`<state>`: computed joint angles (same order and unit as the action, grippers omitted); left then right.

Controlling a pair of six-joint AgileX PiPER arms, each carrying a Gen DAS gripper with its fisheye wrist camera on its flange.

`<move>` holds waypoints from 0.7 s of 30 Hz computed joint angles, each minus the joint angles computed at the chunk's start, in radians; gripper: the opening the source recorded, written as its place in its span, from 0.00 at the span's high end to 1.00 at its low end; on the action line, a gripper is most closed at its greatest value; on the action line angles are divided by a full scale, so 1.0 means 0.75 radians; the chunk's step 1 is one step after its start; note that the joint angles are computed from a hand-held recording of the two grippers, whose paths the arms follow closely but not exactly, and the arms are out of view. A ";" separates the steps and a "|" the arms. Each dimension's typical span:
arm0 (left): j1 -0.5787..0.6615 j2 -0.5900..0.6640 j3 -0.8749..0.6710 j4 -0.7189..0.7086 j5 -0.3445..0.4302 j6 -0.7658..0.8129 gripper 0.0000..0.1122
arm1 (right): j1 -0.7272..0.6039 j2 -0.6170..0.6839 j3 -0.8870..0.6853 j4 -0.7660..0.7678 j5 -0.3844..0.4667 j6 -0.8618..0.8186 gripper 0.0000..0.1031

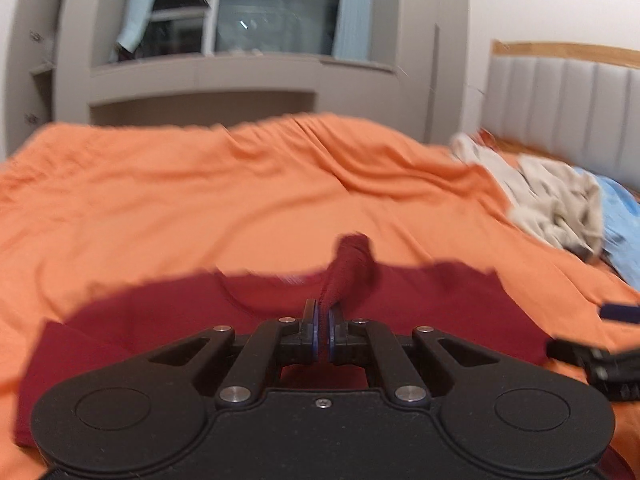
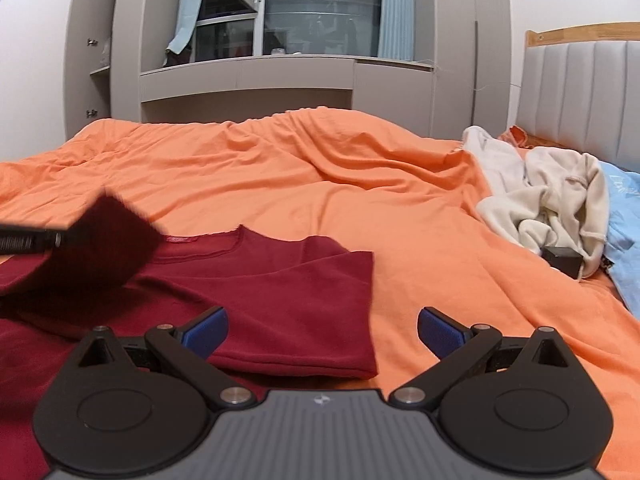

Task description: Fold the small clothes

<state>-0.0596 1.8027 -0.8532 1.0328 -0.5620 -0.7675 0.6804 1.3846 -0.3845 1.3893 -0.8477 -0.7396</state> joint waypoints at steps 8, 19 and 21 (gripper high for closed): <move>0.042 0.095 -0.117 0.491 -0.043 -0.473 0.76 | -0.104 -0.011 0.021 -0.072 0.072 0.102 0.00; 0.224 -0.002 -0.123 0.800 -0.169 -0.760 0.19 | -0.203 0.009 0.042 -0.388 0.188 0.365 0.00; 0.272 -0.023 -0.134 0.847 -0.194 -0.804 0.13 | -0.218 0.000 0.052 -0.496 0.215 0.454 0.00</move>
<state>0.1444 1.7855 -0.9539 1.6679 -0.7074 -1.3708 0.5167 1.3849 -0.3456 1.0174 -0.6863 -0.3989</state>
